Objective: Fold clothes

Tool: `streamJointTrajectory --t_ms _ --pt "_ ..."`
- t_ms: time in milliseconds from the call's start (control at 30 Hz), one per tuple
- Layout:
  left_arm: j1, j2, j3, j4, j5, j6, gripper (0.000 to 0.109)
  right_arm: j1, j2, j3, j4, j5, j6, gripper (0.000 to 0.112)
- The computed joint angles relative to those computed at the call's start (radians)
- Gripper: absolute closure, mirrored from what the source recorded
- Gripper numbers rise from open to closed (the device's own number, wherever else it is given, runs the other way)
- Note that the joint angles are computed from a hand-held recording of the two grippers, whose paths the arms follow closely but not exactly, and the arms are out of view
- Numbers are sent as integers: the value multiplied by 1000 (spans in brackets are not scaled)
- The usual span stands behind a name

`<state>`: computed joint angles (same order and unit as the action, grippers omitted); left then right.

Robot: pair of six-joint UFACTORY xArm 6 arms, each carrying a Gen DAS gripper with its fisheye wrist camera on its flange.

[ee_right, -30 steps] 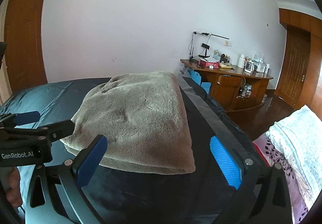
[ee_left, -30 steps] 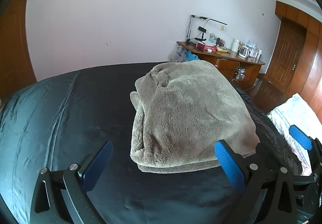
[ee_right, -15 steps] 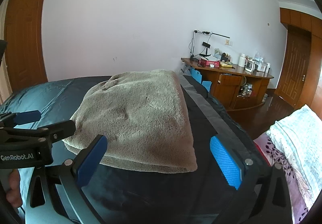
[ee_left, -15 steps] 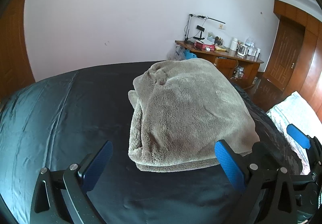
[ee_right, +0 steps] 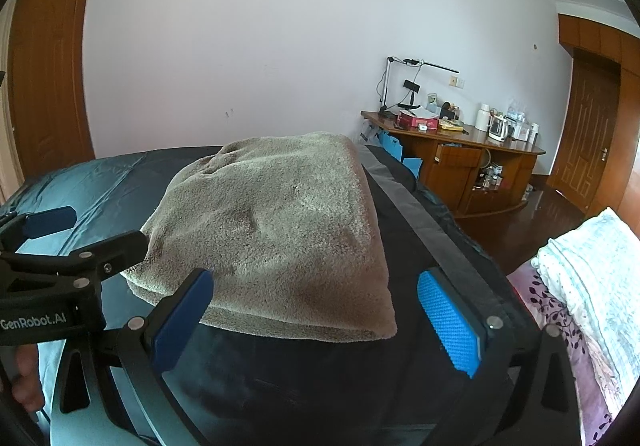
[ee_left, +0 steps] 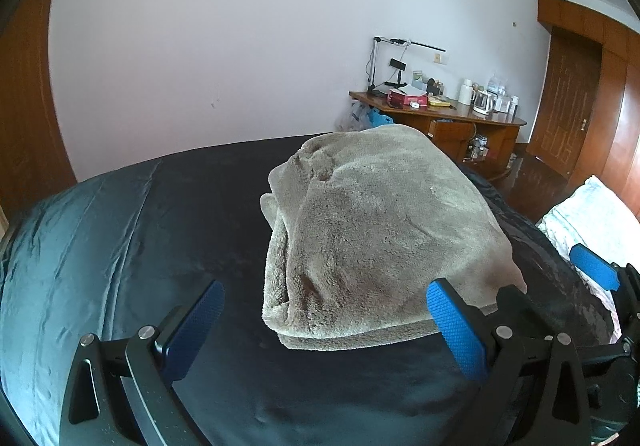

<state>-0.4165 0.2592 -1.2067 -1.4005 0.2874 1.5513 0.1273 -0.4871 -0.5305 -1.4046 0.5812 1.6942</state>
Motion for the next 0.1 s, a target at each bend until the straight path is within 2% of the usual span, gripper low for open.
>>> streamJointTrajectory --t_ms 100 --pt "2 0 1 10 9 -7 6 1 6 -4 0 1 1 10"
